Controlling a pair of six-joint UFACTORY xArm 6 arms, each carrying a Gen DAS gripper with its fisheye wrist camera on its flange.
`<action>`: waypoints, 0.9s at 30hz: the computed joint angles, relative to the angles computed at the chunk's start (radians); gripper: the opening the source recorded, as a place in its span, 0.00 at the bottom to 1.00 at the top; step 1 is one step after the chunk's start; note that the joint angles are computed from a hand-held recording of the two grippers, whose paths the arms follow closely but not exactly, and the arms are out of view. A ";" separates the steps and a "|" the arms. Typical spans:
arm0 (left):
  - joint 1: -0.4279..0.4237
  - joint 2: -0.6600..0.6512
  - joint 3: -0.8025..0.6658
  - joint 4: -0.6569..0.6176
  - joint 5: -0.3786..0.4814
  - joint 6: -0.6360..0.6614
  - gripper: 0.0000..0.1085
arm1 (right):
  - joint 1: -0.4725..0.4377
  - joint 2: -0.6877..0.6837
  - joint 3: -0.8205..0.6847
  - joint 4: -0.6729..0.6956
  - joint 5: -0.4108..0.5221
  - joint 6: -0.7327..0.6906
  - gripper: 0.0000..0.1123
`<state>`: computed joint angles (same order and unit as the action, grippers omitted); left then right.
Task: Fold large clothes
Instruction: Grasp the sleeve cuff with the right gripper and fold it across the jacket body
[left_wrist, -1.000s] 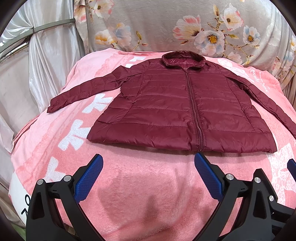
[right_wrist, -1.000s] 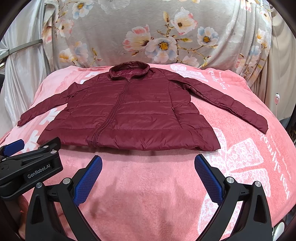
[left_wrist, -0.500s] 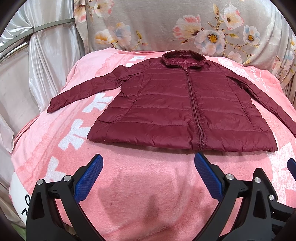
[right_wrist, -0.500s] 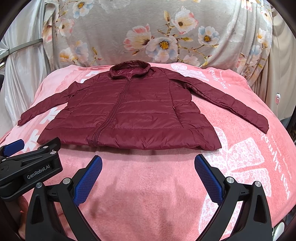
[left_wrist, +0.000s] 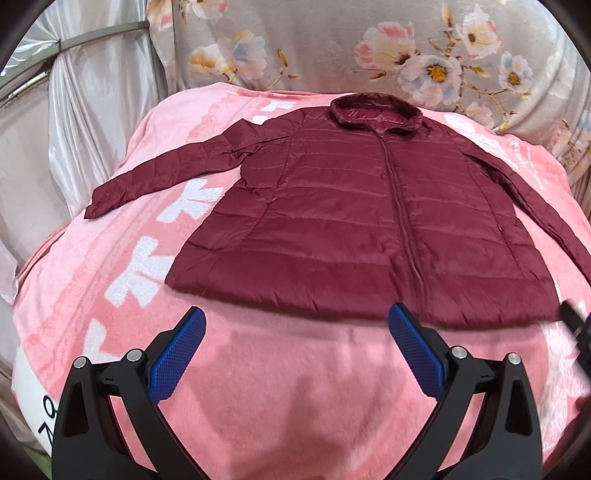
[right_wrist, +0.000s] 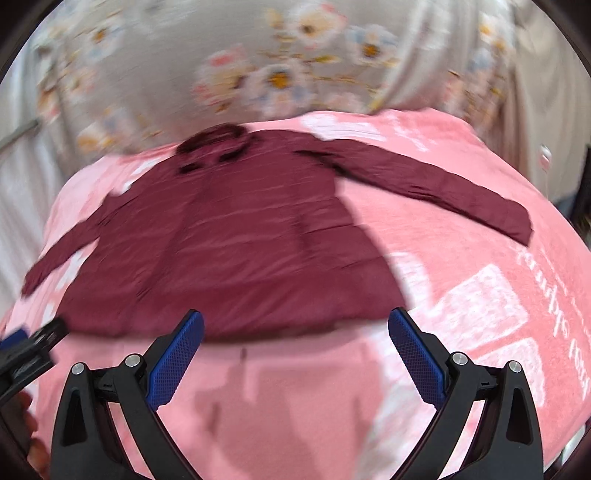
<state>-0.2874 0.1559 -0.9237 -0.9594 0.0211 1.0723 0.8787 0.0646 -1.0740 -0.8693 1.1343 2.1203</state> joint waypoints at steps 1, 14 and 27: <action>0.004 0.025 -0.028 0.006 0.003 -0.008 0.89 | -0.019 -0.035 0.042 0.001 -0.001 0.023 0.87; 0.021 0.289 -0.357 0.324 0.067 -0.348 0.90 | -0.437 -0.504 0.663 0.014 -0.250 0.330 0.87; 0.050 0.503 -0.643 0.682 0.197 -0.739 0.90 | -0.707 -0.499 0.713 -0.138 -0.310 0.328 0.44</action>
